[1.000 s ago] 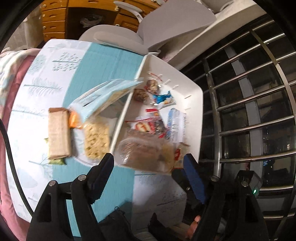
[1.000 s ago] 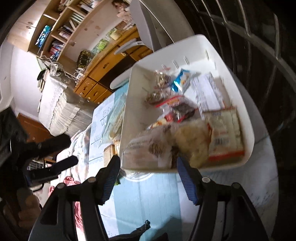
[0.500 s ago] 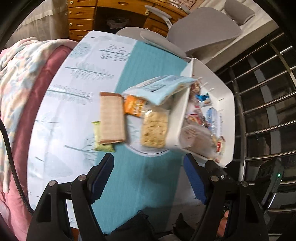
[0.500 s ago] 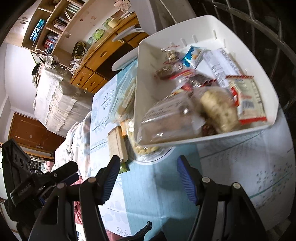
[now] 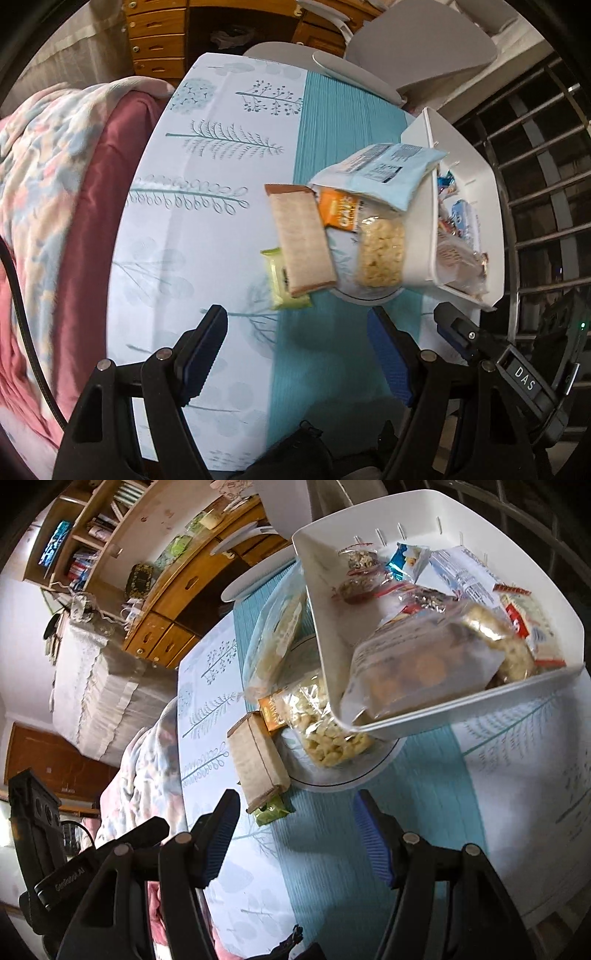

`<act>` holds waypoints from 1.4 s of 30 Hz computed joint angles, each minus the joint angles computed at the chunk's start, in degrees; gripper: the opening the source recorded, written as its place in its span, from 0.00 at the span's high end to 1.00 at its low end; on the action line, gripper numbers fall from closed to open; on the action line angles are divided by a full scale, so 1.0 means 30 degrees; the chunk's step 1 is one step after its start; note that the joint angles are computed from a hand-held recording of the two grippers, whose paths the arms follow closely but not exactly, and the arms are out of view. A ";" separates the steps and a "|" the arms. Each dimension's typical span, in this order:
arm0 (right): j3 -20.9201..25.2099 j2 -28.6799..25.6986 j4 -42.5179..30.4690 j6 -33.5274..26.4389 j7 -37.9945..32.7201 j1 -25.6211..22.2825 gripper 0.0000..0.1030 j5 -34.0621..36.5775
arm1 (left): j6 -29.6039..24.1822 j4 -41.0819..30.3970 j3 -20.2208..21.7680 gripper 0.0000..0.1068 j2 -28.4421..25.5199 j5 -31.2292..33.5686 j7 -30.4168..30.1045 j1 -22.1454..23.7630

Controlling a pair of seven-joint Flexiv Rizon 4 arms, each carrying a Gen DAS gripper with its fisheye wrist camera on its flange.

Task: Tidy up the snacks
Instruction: 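Withdraw both tools from the box toward the remaining snacks, then reach the left tool to the brown bar pack while the right tool reaches the clear puff bag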

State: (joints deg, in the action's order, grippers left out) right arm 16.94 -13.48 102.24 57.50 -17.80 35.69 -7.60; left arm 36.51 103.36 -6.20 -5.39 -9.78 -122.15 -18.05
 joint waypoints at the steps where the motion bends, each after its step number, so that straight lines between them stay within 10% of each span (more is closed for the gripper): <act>1: -0.0218 -0.0088 0.0003 -0.0114 0.0645 0.0280 0.38 -0.0603 | -0.0091 0.0025 0.0035 0.28 -0.0018 -0.0119 0.0495 0.0096; 16: -0.2207 -0.2244 -0.0668 -0.4181 0.5128 0.2985 0.38 -1.1260 | -0.2106 -0.2213 0.0189 0.17 -0.3210 -0.0643 0.6951 0.1197; 42: -0.3150 -0.3684 0.0006 -0.1872 0.4541 0.2536 0.22 -1.5368 | -0.5190 -0.8446 0.0298 0.24 -0.9544 -0.0850 0.2363 0.0103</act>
